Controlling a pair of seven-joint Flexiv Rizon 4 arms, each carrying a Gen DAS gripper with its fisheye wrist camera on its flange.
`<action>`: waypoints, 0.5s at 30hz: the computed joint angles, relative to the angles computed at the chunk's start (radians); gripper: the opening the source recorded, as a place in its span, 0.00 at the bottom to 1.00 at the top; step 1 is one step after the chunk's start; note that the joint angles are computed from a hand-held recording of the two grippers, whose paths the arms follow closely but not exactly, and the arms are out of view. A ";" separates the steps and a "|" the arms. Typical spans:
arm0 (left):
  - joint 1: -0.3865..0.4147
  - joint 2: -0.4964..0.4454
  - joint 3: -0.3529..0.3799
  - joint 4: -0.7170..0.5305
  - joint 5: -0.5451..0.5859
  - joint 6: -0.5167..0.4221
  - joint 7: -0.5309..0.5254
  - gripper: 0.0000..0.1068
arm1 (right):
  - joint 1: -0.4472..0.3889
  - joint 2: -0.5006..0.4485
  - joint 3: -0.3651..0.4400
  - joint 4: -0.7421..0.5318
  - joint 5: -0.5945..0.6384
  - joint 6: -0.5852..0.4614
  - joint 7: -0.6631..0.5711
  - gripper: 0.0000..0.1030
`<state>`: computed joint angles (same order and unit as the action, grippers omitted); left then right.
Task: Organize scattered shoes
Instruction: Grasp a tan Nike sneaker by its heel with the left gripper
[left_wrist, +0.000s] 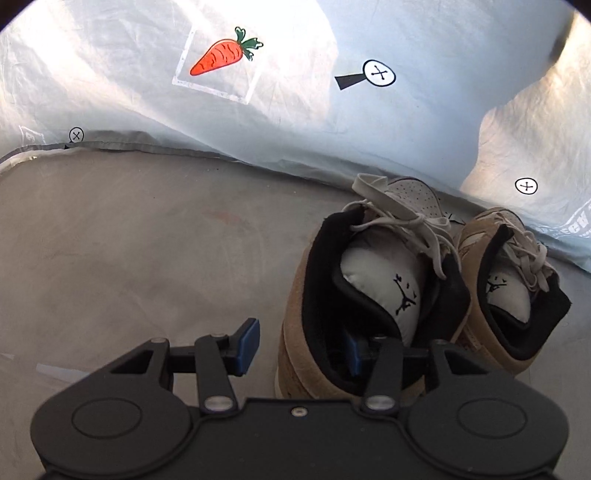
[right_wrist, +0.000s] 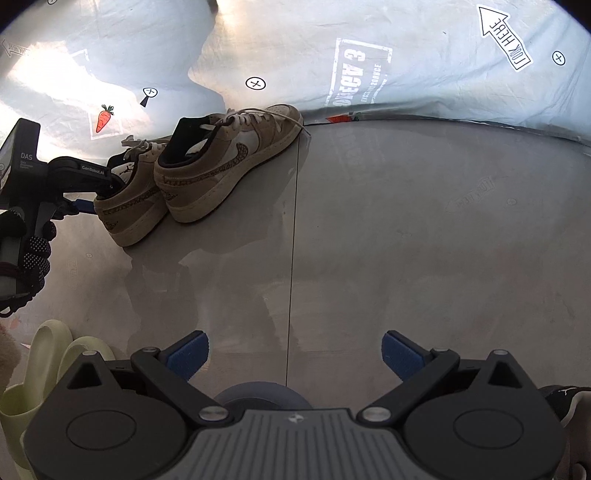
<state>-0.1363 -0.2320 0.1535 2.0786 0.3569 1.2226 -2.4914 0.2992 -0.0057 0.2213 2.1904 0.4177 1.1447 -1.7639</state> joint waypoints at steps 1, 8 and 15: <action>0.010 -0.007 -0.007 0.025 -0.046 0.049 0.000 0.34 | -0.001 -0.002 -0.002 -0.005 0.007 -0.010 -0.008 0.97; -0.067 0.027 0.002 -0.025 0.031 -0.148 -0.265 0.24 | -0.008 0.014 -0.006 -0.013 0.051 -0.032 -0.056 0.97; -0.088 0.092 -0.102 0.003 -0.042 -0.285 -0.405 0.26 | -0.016 0.059 -0.024 0.009 0.127 -0.022 -0.067 0.97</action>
<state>-0.2245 -0.1404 0.0515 2.0814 0.3151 0.9376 -2.8960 0.2831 0.0535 0.1969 2.1995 0.5451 1.1232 -1.8311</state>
